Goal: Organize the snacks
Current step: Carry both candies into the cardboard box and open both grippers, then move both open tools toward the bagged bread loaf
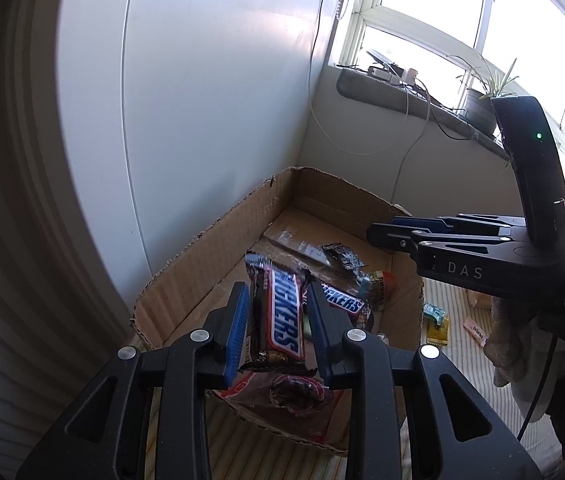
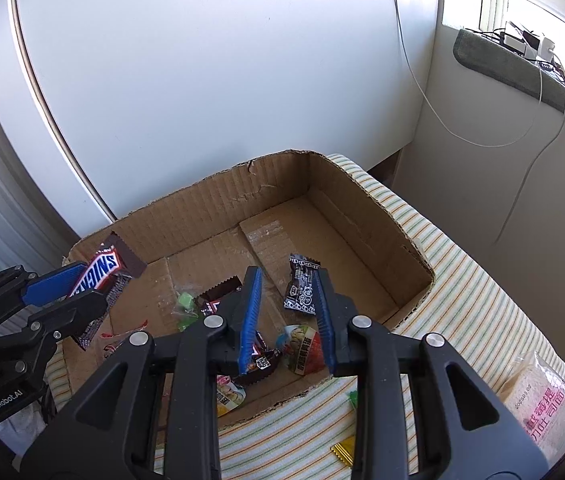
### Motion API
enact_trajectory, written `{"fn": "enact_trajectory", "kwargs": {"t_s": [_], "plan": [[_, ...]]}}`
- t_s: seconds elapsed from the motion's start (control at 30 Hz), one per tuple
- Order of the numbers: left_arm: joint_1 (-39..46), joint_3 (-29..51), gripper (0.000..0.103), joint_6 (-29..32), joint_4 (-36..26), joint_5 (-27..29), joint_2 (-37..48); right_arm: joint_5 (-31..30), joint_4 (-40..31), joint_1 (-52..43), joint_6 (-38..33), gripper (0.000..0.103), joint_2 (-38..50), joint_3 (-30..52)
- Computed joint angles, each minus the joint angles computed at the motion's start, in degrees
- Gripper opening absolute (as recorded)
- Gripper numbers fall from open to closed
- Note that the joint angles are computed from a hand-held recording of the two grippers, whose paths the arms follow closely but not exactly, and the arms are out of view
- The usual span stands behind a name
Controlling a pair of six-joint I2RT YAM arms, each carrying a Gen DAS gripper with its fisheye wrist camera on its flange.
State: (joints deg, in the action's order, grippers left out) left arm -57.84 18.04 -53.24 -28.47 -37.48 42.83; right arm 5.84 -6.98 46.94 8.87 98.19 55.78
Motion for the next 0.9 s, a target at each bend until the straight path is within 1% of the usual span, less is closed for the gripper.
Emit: {"fn": "enact_trajectory", "kwargs": {"t_s": [0.07,0.1,0.13,0.23,0.5,0.57,0.63,0.77,0.8,0.87,0.9], "plan": [[-0.4,0.3,0.037,-0.1,0.1,-0.6,0.7,1.0,0.6,0.4,0.0,0.061,-0.4,-0.5],[-0.6,0.4,0.046,-0.2,0.2,-1.0,1.1,1.5,1.1,0.5,0.1,0.065,-0.8,-0.9],[-0.9,0.5,0.053,-0.4,0.0,-1.4,1.3,1.8,1.4,0.5,0.2,0.068,-1.2,-1.2],[-1.6,0.7,0.054,-0.9,-0.5,-2.0,1.6,2.2,1.5,0.4,0.3,0.078,-2.1,-1.6],[-5.7,2.4,0.055,-4.4,-2.5,-4.5,3.7,3.1,0.9,0.0,0.6,0.079,-5.6,-3.7],[-6.7,3.1,0.058,-5.1,-3.1,-5.1,4.3,3.0,0.7,-0.3,0.6,0.079,-6.7,-4.4],[-7.5,3.7,0.063,-5.6,-3.4,-5.5,5.0,3.1,0.5,-0.5,0.8,0.079,-7.5,-4.9],[-8.9,4.9,0.068,-6.9,-3.8,-6.0,6.7,3.6,-0.2,-0.6,1.1,0.079,-9.7,-6.2],[-9.3,5.2,0.069,-7.1,-3.8,-6.1,7.2,3.7,-0.4,-0.6,1.1,0.080,-10.4,-6.5],[-10.1,5.7,0.071,-7.8,-3.8,-6.5,8.1,4.0,-0.3,-0.7,1.1,0.092,-11.9,-7.6],[-10.5,5.9,0.071,-8.0,-3.7,-6.6,8.5,4.4,-0.2,-0.7,1.1,0.093,-12.9,-8.3]]}}
